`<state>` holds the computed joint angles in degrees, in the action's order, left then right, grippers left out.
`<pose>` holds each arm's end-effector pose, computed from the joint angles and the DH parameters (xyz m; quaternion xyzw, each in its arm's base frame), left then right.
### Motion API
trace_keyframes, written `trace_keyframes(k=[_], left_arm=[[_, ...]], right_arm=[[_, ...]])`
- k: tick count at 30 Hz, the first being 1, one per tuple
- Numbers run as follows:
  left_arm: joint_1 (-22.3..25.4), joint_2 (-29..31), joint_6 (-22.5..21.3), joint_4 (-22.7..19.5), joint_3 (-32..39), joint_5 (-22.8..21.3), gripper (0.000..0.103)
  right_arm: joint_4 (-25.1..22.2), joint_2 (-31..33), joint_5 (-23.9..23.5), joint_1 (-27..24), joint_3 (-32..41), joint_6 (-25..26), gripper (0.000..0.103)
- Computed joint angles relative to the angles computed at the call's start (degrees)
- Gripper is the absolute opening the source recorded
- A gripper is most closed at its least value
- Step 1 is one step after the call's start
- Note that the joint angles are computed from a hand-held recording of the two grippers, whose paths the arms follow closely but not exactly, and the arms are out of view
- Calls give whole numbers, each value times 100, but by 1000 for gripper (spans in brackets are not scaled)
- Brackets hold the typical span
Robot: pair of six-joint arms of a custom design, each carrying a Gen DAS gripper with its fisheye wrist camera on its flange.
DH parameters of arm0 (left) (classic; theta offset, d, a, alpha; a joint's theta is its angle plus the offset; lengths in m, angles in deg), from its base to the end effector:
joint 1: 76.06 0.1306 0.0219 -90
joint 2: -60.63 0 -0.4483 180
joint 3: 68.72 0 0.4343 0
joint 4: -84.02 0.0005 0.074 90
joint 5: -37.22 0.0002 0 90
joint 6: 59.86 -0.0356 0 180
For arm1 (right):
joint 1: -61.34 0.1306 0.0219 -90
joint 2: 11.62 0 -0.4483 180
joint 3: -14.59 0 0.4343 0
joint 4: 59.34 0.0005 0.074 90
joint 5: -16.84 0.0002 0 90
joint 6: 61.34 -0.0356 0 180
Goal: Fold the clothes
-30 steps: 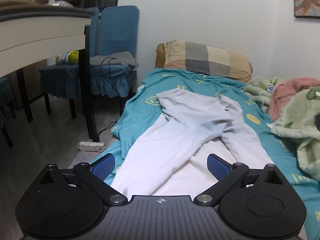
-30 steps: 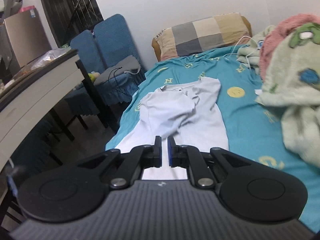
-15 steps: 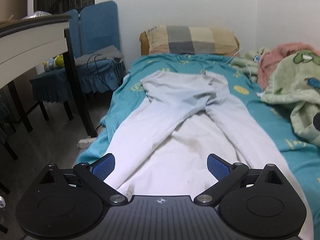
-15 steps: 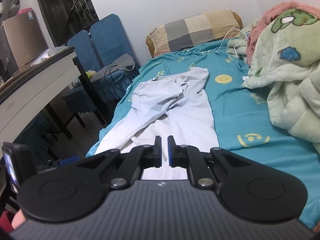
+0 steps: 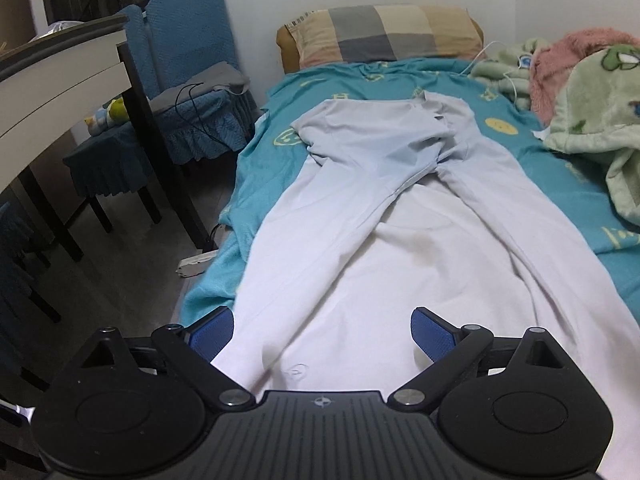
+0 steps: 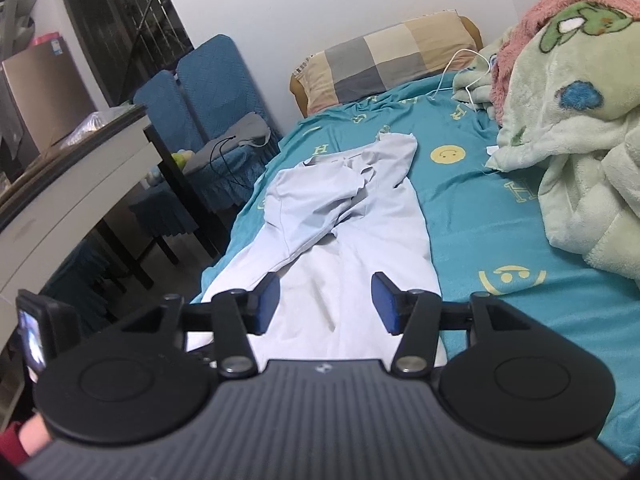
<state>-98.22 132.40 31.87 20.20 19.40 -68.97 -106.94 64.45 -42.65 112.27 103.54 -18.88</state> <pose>0.3475 -0.1314 0.5988 0.1134 0.9171 0.0541 0.3785 0.2812 0.3169 0.6027 0.0967 0.8579 0.1868 0.4688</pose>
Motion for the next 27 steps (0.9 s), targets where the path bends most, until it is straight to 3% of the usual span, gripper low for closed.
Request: trace_keyframes(k=[8, 14, 16, 21, 27], left_arm=[[1110, 123, -807, -922, 719, 1183, 96], [2231, 360, -1550, -2079, 1209, 2764, 92], [2415, 366, -1820, -2307, 1199, 2962, 88], [2594, 219, -2246, -2328, 813, 3064, 88], [2955, 207, -2317, -2324, 294, 3034, 87]], right_arm=[[-1, -19, -126, -81, -7, -63, 54], [-90, 0, -194, -122, 11, -203, 54], [-114, 10, -222, -135, 17, -257, 54], [-226, 71, -340, -180, 42, -343, 54], [-317, 113, -519, -235, 26, -519, 54]])
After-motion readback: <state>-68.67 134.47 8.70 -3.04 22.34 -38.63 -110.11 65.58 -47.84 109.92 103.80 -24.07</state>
